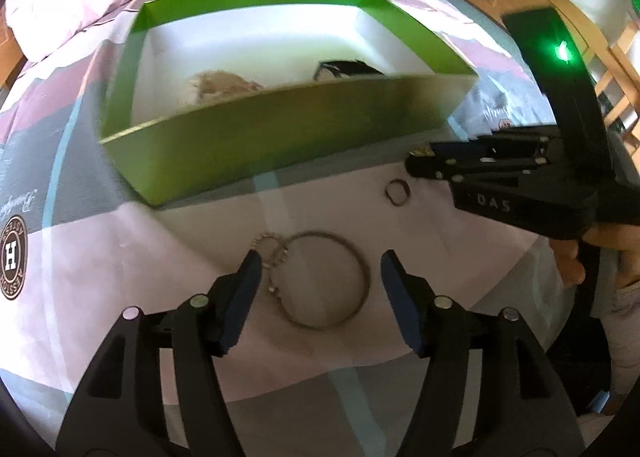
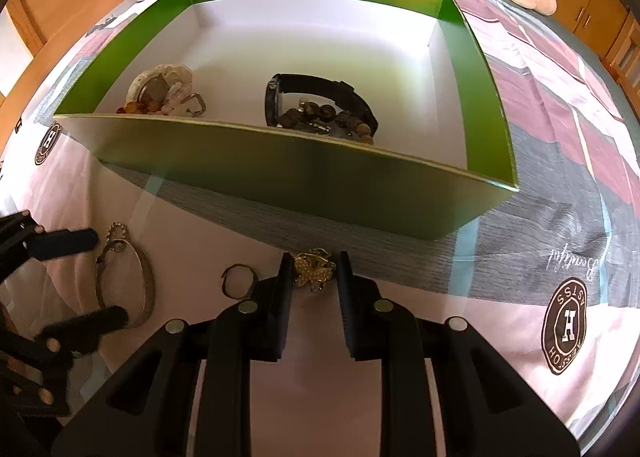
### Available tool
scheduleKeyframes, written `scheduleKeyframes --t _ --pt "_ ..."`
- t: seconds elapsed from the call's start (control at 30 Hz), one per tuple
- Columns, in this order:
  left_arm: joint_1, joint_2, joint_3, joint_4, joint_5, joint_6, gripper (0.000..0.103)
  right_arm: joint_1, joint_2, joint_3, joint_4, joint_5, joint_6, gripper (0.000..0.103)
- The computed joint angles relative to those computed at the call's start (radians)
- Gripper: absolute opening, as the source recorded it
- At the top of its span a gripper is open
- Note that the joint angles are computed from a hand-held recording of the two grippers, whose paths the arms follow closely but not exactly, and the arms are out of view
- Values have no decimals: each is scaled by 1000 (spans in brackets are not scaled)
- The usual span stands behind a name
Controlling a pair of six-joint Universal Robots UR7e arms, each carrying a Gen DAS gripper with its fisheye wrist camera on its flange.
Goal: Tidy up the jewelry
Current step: 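Close the right tool on the gold flower brooch while the left tool hovers over the bangle, then position the left tool fingers around the silver bangle while the right tool holds the brooch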
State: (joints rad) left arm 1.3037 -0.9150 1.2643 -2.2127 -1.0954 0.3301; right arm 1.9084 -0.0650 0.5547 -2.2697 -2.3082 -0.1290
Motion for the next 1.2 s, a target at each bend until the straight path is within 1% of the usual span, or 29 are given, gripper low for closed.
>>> scheduleKeyframes --t 0.1,0.13,0.2,0.23,0.33,0.43,0.53,0.67,0.7,0.73,0.8,0.97,1.1,1.2 --pt "8 1 -16 8 -2 -25 65 -1 -4 3 2 -2 9 22" --pt "11 0 -22 19 -14 -33 66 -2 -6 4 2 -3 12 22" --pt "14 3 -34 43 -39 -37 72 -2 -9 8 -2 -5 18 22" --pt "13 7 -38 52 -42 -30 73 -2 -12 12 -5 -4 20 22" --pt "9 12 -38 77 -37 -15 74 -1 -18 26 -17 -2 17 22" --pt "8 20 -36 92 -16 -20 78 -3 -23 32 -16 4 19 22" --pt "10 27 -41 106 -14 -30 81 -6 -28 35 -11 11 18 23" --pt "0 30 -21 89 10 -10 87 -12 -44 47 -18 32 21 25" --pt "-2 31 -15 80 19 -6 87 -14 -48 52 -25 33 16 31" --pt "-5 31 -8 71 27 -3 87 -14 -50 55 -22 37 11 38" --pt "-9 33 5 45 42 0 87 -13 -48 57 -10 41 -9 44" --pt "-12 40 20 -10 54 -19 87 -6 -18 30 -13 10 -53 44" --pt "-19 48 33 -51 73 -10 87 -11 -22 32 -31 2 -32 44" --pt "-27 54 50 -85 102 15 87 -15 -25 32 -29 -3 -19 44"
